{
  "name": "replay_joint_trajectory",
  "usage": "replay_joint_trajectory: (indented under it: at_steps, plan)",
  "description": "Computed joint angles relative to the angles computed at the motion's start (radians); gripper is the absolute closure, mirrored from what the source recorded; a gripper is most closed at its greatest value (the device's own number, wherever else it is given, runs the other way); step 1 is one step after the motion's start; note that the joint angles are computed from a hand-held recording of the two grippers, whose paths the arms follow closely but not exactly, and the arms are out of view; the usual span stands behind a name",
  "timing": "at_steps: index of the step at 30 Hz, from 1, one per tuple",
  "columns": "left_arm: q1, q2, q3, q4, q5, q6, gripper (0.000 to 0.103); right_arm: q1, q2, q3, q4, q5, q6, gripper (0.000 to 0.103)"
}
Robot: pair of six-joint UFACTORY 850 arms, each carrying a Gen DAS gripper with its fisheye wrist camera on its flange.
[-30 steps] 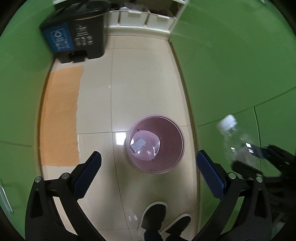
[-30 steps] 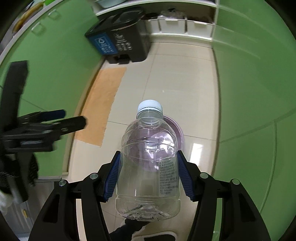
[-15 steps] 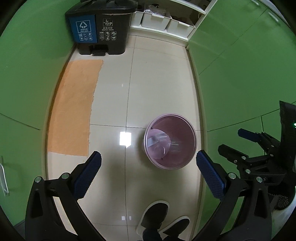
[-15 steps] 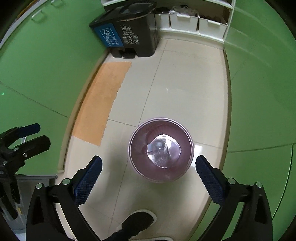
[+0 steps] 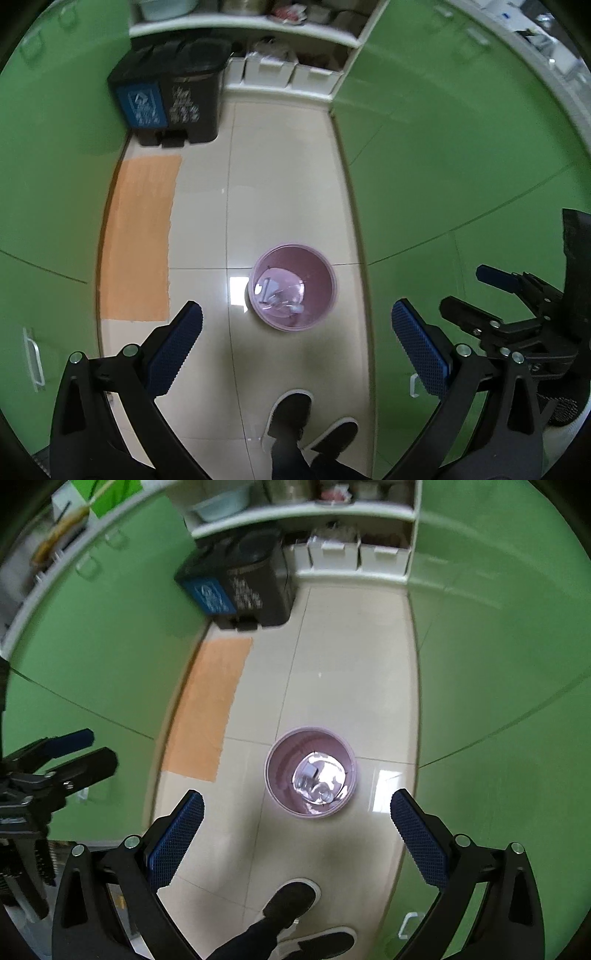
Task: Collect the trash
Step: 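Move both open tools back up over the counter mat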
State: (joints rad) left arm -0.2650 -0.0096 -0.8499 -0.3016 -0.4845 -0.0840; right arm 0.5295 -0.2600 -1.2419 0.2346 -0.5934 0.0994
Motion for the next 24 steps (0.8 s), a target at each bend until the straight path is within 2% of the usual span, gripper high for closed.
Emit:
replay_joint_trajectory:
  at_steps: [6,11,17,24]
  plan:
    - [-0.064,0.106,-0.144,0.087,-0.187,-0.092,0.003,-0.004,0.212,-0.022,-0.097,-0.127,0.149,0.006]
    - [-0.139,0.118,-0.319,0.119,-0.312,-0.113,0.003,-0.022,0.354,-0.070,-0.176,-0.234,0.269,0.006]
    - [-0.224,0.066,-0.519,0.109,-0.352,-0.070,0.003,-0.053,0.494,-0.103,-0.338,-0.311,0.454,0.006]
    - [-0.335,-0.052,-0.748,0.040,-0.379,0.052,0.003,-0.114,0.635,-0.114,-0.548,-0.430,0.660,0.006]
